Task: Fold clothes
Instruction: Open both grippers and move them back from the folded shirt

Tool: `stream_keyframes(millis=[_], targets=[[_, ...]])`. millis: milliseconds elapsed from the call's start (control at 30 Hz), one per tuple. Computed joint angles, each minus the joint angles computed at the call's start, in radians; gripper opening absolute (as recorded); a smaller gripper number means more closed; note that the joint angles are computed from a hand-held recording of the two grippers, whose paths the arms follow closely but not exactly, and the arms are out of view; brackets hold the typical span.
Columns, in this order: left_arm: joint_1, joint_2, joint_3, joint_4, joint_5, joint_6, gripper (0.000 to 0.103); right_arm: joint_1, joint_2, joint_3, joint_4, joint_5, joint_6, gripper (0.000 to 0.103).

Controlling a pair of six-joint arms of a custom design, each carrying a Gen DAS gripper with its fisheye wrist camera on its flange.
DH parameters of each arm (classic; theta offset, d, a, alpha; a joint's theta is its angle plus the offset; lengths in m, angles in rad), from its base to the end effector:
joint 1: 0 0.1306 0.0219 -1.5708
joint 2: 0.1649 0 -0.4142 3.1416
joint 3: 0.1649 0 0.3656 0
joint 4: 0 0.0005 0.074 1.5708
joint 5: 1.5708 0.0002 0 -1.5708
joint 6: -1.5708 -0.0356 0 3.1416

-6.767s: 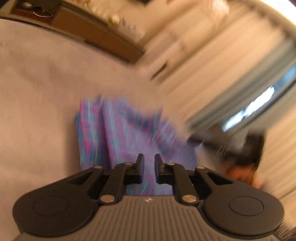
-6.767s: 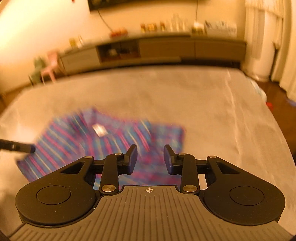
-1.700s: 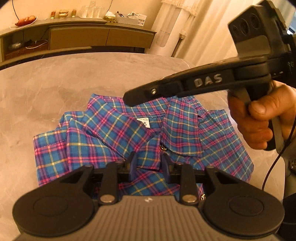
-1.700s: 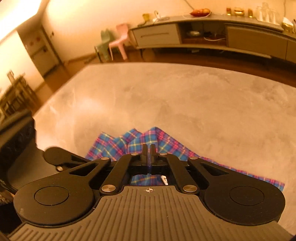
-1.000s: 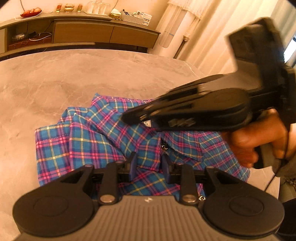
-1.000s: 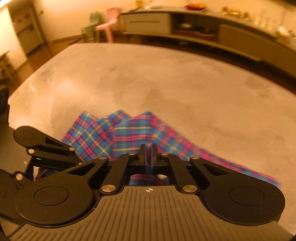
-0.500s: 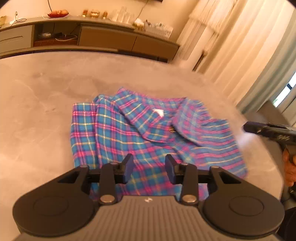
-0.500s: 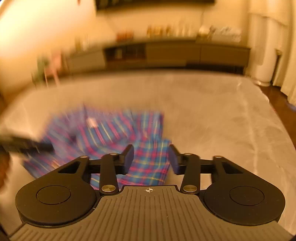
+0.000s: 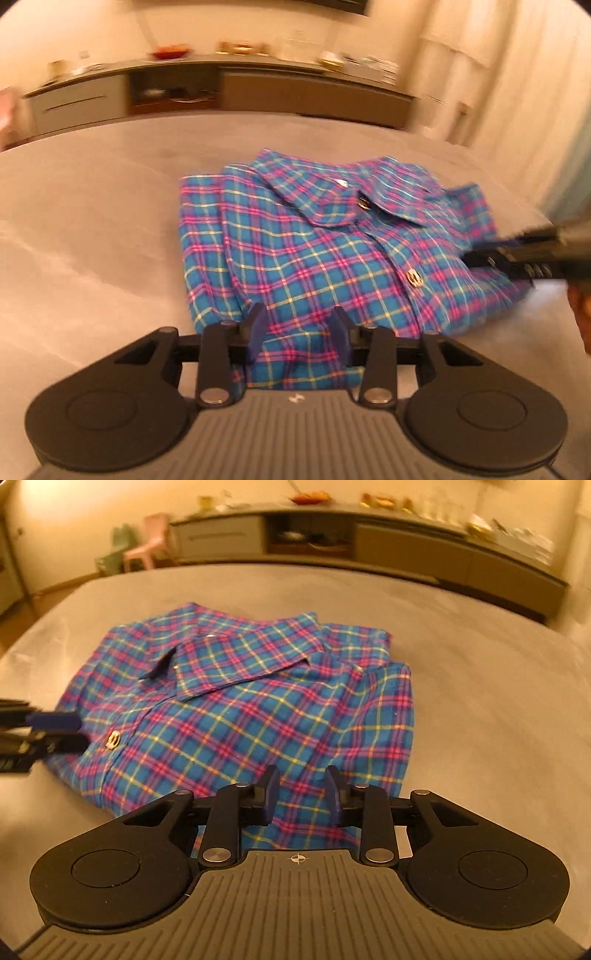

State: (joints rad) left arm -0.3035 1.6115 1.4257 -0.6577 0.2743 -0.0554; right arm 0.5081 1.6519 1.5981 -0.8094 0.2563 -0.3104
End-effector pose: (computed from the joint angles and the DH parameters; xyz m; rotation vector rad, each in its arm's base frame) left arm 0.5100 -0.1704 0.3875 0.5563 2.3555 -0.4449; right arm 0.4923 0.2632 0.4301 -0.1229 2.3946 0.0688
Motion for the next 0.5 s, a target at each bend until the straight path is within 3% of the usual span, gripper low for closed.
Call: stream_keyframes(millis=[67, 133, 233, 333, 400, 433, 500], targets=[[0.025, 0.033, 0.050, -0.028, 0.029, 0.015, 0.037, -0.013, 0.012, -0.010, 0.071, -0.001, 0.043, 0.027], [0.030, 0.047, 0.072, -0.044, 0.037, 0.011, 0.037, -0.027, -0.009, -0.033, 0.091, -0.014, 0.013, 0.027], [0.023, 0.032, 0.056, -0.035, 0.010, -0.006, 0.038, -0.049, -0.041, -0.024, 0.028, 0.017, -0.078, 0.032], [0.024, 0.006, 0.032, -0.021, -0.029, 0.019, 0.039, -0.064, -0.060, -0.028, -0.016, 0.102, -0.101, 0.034], [0.039, -0.033, -0.005, 0.019, -0.012, 0.072, 0.049, -0.065, -0.077, -0.036, -0.009, 0.130, -0.114, 0.034], [0.049, -0.055, -0.025, 0.043, 0.002, 0.104, 0.061, -0.054, -0.087, -0.041, 0.032, 0.101, -0.111, 0.034], [0.052, -0.064, -0.029, 0.035, 0.001, 0.115, 0.067, -0.027, -0.120, -0.070, 0.106, 0.008, -0.073, 0.036]])
